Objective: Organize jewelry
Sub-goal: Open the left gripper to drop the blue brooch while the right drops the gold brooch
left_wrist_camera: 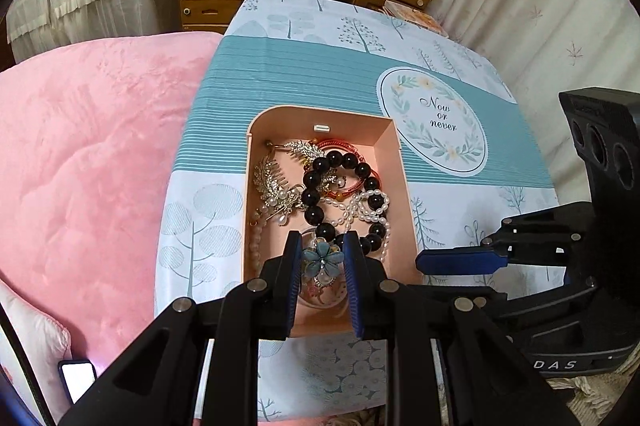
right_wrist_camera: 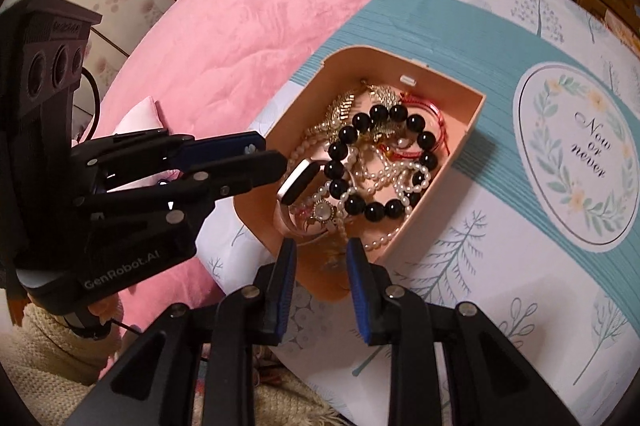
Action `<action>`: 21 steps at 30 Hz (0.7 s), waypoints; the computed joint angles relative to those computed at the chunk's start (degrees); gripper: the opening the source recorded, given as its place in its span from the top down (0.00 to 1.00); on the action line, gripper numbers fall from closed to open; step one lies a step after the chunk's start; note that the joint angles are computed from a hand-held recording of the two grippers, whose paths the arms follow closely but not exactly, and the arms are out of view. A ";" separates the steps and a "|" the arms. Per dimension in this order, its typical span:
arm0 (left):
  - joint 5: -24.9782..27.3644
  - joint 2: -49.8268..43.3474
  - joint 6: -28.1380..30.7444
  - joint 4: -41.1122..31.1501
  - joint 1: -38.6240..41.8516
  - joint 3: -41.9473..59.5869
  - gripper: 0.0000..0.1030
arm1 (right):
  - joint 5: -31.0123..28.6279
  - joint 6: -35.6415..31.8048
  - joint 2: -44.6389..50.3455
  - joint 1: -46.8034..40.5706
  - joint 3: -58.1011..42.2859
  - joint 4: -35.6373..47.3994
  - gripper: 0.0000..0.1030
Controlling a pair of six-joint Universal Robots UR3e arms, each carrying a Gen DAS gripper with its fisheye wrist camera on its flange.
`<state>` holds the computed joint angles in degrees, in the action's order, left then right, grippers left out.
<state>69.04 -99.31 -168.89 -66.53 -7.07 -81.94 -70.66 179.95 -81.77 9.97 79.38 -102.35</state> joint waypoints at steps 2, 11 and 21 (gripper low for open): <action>0.02 -0.33 0.13 -0.28 0.05 0.32 0.82 | 0.16 0.14 -0.03 -0.22 0.22 0.00 0.70; -0.53 -2.59 -0.03 -2.04 0.28 3.92 0.82 | 0.54 1.45 -1.43 -1.47 1.75 -1.00 0.69; 1.35 -6.97 -2.02 -3.74 -0.64 9.91 0.77 | -0.49 1.62 -2.82 -1.43 2.88 -1.89 0.69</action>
